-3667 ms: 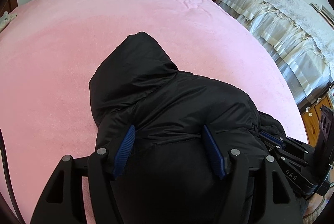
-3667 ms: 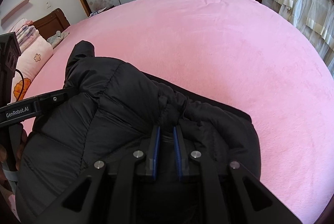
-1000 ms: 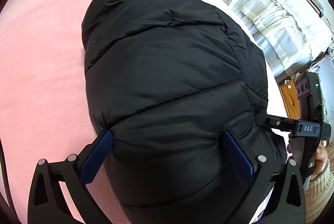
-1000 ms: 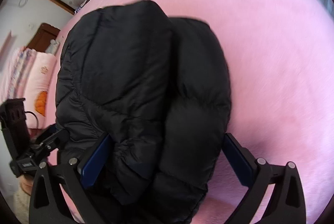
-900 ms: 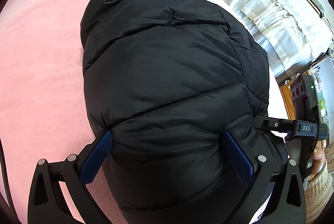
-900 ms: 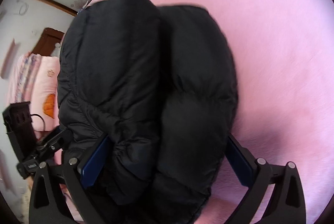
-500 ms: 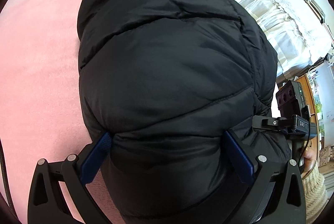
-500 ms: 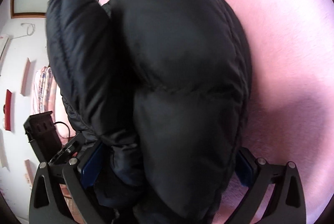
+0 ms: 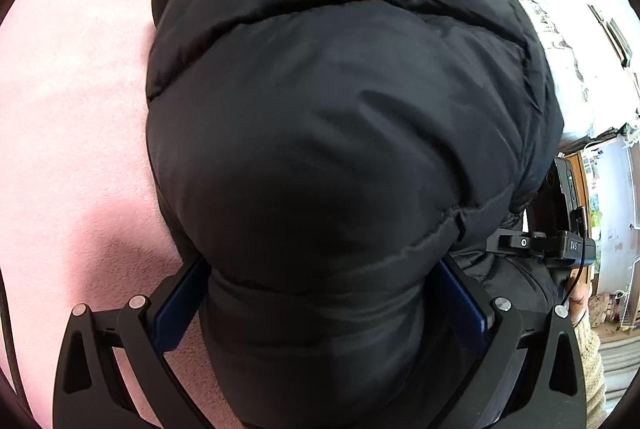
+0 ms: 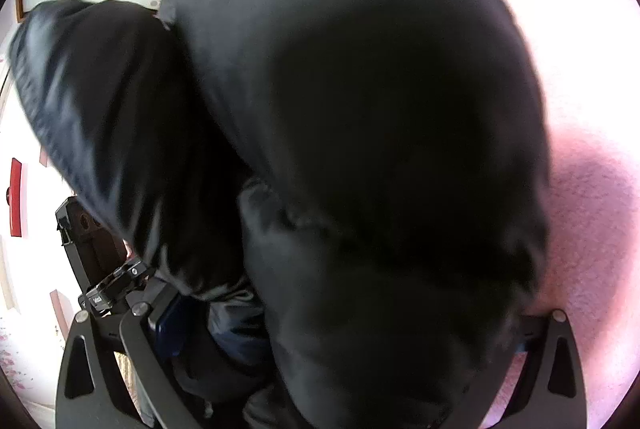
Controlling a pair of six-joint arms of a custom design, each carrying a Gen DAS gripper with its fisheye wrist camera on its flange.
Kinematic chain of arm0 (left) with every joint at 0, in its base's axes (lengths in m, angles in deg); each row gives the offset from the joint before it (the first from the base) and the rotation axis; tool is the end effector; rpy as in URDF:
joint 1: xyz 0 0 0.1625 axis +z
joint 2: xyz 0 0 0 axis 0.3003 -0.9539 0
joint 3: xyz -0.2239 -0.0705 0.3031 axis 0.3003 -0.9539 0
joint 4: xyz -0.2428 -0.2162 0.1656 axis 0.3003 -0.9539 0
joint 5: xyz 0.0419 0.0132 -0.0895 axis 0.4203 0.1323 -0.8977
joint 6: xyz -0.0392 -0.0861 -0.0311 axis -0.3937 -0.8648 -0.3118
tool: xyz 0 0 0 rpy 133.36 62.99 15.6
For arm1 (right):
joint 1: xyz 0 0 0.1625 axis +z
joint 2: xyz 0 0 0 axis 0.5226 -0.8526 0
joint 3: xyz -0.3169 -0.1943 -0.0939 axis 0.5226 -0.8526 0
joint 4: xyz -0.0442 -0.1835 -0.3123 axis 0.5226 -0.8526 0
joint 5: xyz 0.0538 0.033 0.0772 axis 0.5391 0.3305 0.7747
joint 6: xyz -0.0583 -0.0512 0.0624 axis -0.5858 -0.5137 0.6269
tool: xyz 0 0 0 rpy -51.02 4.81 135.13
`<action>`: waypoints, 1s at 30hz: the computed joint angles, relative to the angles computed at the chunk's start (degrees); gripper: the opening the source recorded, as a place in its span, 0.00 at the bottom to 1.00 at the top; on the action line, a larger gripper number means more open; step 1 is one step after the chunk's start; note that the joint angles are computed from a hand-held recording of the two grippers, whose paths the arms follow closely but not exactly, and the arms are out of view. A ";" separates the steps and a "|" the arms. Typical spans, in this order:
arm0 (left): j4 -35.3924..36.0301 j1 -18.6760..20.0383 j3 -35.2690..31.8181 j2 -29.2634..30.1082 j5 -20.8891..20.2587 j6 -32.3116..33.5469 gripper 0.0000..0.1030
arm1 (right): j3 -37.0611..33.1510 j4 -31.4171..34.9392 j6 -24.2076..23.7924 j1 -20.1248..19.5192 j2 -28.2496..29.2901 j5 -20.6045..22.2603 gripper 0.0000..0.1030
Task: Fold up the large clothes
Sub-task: 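Lift the jacket bundle off the bed with both tools and carry it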
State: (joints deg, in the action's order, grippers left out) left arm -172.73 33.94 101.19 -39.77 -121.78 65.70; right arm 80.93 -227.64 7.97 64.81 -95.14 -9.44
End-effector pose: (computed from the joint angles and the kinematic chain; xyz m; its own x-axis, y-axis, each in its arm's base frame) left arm -0.1056 -0.3827 0.2595 -0.9326 0.2668 -0.2432 0.2779 0.9605 -0.0121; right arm 0.1716 -0.3667 0.1927 -0.9698 0.2409 -0.0367 0.2435 0.9509 -0.1912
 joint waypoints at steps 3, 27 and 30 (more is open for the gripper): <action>-1.18 0.79 -0.81 1.89 -0.41 0.16 1.00 | -0.75 2.11 -0.66 -0.98 -0.11 1.56 1.00; -0.45 7.47 -7.39 5.83 -4.82 5.54 1.00 | 1.72 -6.76 -4.21 1.27 0.45 2.89 1.00; -1.84 6.20 -6.26 4.71 -3.42 9.08 0.98 | 2.66 -9.10 -5.17 1.62 0.08 4.11 0.97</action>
